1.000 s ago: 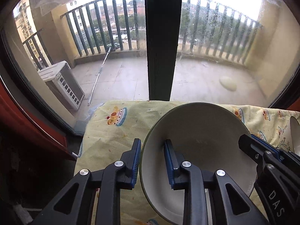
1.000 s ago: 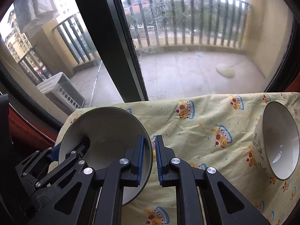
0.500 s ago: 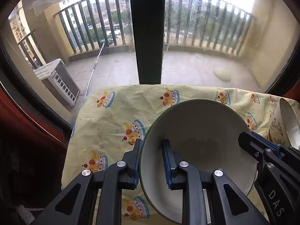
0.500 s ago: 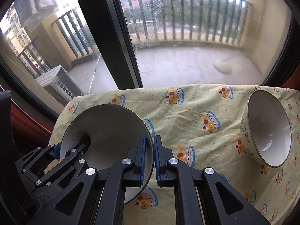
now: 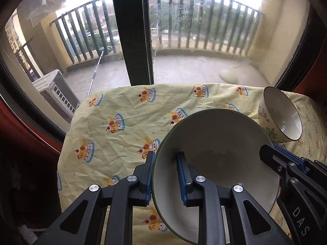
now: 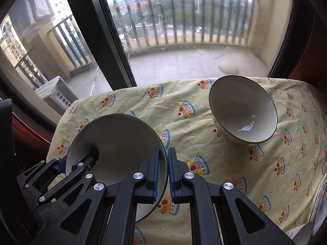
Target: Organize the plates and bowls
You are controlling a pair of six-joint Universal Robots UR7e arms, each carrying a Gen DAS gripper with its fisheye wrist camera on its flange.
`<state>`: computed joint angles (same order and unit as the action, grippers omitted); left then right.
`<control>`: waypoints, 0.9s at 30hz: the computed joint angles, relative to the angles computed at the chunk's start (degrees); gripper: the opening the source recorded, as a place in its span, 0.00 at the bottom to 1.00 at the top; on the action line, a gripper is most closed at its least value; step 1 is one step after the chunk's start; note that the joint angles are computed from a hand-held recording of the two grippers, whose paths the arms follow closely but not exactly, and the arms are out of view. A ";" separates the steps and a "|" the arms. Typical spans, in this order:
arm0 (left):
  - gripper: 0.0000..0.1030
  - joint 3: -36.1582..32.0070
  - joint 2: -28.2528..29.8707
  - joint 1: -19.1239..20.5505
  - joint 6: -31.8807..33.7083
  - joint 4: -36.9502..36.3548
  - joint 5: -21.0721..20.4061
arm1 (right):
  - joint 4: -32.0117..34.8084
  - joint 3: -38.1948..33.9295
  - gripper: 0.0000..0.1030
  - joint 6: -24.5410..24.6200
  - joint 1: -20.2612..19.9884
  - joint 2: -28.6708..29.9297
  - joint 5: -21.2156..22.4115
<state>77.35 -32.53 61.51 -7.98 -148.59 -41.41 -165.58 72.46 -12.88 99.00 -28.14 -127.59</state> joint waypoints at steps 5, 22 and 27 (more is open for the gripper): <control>0.19 3.42 -1.01 -2.79 -2.63 -1.20 1.36 | -2.07 6.35 0.12 0.05 -0.44 -4.95 0.75; 0.19 8.12 0.13 -12.13 -21.13 5.93 3.38 | -4.02 22.85 0.12 -6.25 -4.61 -22.00 5.57; 0.19 8.23 1.49 -14.35 -25.95 7.64 2.73 | -3.96 26.03 0.12 -9.03 -6.52 -26.18 6.51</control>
